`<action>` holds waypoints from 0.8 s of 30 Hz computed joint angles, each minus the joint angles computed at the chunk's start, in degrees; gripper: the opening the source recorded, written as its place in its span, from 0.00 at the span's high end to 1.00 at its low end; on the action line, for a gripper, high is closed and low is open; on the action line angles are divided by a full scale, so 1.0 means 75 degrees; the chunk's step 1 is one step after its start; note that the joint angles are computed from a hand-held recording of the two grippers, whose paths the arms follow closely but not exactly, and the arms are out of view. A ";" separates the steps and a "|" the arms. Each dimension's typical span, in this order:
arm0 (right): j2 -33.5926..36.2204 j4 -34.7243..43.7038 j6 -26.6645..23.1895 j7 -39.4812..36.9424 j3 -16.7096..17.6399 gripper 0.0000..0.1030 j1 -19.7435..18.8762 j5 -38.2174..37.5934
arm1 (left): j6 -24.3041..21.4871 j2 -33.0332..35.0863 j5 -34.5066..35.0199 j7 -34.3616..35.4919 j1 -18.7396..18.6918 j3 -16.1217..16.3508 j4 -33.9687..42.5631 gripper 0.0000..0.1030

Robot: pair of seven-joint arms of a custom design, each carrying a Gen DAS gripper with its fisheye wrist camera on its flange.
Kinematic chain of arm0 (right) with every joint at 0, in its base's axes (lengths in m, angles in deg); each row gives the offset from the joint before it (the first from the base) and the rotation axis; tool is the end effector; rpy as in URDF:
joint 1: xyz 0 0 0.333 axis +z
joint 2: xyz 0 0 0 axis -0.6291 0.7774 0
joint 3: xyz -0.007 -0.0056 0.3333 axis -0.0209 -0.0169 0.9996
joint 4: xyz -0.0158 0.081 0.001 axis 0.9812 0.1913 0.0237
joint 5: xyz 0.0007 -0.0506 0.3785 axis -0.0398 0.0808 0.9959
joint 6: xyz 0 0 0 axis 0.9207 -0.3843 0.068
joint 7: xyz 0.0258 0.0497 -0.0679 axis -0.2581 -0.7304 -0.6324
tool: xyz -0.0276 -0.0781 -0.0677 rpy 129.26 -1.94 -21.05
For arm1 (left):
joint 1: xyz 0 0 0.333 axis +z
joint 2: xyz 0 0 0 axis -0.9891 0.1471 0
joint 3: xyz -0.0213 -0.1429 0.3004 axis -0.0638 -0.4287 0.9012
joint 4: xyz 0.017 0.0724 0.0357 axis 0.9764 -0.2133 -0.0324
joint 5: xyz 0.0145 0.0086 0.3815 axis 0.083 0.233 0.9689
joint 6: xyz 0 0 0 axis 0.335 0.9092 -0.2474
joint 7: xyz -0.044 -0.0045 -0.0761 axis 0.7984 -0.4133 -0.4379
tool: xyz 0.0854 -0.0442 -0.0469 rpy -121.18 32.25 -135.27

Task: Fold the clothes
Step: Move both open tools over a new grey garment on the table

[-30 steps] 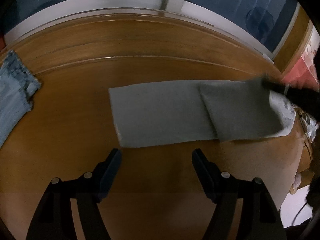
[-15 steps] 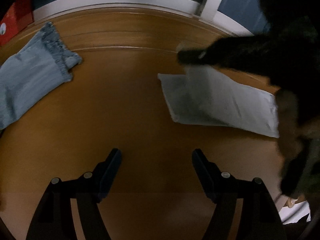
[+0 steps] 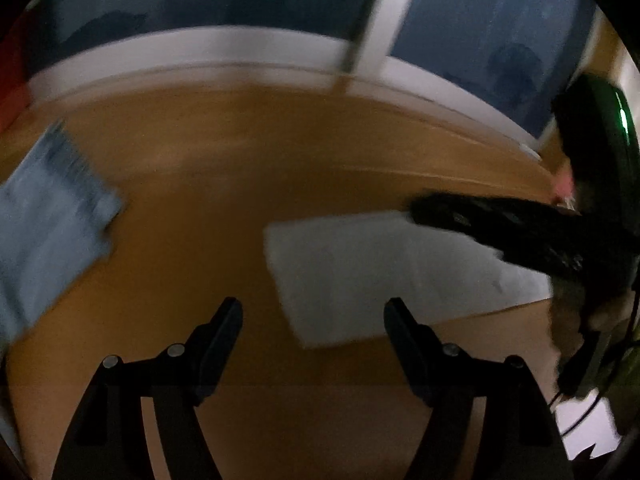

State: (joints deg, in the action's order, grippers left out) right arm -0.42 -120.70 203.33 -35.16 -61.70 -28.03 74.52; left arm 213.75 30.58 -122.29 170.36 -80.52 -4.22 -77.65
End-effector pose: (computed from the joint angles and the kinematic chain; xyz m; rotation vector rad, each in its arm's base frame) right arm 0.5452 0.0844 0.4738 -1.9702 1.4867 -0.2614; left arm 0.5920 -0.0596 0.4713 -1.6225 2.2816 -0.9547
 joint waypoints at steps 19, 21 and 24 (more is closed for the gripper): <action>0.1378 0.1429 -0.1535 -0.1393 -0.0621 0.68 -0.2352 -0.2284 | -0.1050 0.2812 0.3698 -0.1262 -0.1158 -0.0682 0.3565 0.31; 0.1510 0.1497 -0.1453 -0.1708 -0.0550 0.68 -0.2426 -0.1986 | -0.1123 0.2928 0.3938 -0.1533 -0.1261 -0.0643 0.3711 0.31; 0.1644 0.1591 -0.1490 -0.2242 -0.0456 0.68 -0.2555 -0.1624 | -0.1224 0.3089 0.4307 -0.1887 -0.1401 -0.0584 0.3917 0.31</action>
